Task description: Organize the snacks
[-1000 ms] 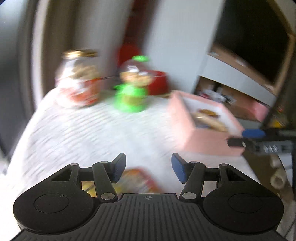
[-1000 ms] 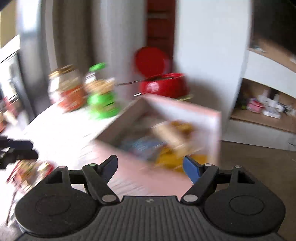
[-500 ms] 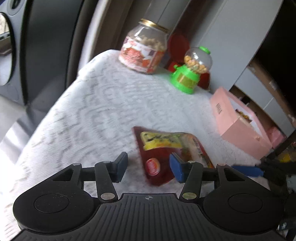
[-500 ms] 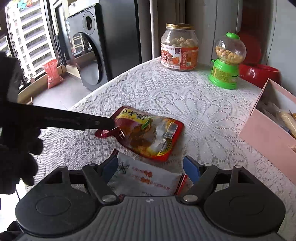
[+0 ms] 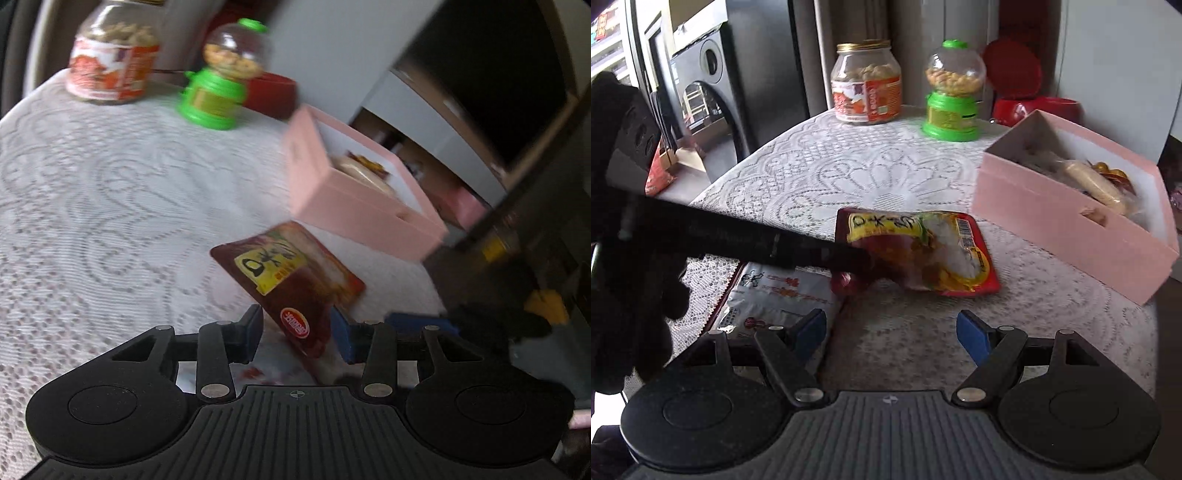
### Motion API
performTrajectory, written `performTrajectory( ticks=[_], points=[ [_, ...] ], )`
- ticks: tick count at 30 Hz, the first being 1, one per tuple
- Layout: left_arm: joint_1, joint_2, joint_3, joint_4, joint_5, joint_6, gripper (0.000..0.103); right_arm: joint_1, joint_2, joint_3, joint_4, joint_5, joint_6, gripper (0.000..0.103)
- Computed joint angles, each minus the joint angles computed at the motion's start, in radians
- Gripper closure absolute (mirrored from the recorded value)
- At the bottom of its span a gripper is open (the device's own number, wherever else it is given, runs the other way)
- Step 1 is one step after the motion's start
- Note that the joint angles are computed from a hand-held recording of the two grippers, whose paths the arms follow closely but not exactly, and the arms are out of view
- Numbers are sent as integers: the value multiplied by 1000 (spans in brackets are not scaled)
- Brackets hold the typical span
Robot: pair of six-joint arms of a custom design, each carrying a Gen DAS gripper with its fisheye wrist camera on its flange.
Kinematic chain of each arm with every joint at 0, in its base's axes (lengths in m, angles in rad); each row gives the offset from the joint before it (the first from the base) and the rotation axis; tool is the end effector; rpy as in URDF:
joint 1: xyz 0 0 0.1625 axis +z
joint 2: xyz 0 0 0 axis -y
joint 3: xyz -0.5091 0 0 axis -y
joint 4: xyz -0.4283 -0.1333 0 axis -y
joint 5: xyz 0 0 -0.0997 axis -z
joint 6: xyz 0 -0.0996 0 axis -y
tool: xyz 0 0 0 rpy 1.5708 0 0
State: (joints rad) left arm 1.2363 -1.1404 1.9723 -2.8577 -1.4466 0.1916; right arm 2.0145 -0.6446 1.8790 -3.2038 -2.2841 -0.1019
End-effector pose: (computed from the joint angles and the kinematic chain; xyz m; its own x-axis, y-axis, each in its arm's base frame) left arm -0.0705 -0.6465 0.2636 -0.8815 0.4309 -0.1929 0.4714 0.7807 -0.4102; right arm 0.3489 -0.5754 0.0334 -0.7477 -0.1794 0.6394 -0.4741 0.8184 -0.3248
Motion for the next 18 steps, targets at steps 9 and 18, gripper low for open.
performTrajectory(
  ticks=[9,18],
  points=[
    [-12,28,-11,-183,96,-15,57,-20,-20,46,-49,-39,77,25],
    [-10,106,-75,-84,100,5,59,-19,-37,71,-109,-37,97,25]
  ],
)
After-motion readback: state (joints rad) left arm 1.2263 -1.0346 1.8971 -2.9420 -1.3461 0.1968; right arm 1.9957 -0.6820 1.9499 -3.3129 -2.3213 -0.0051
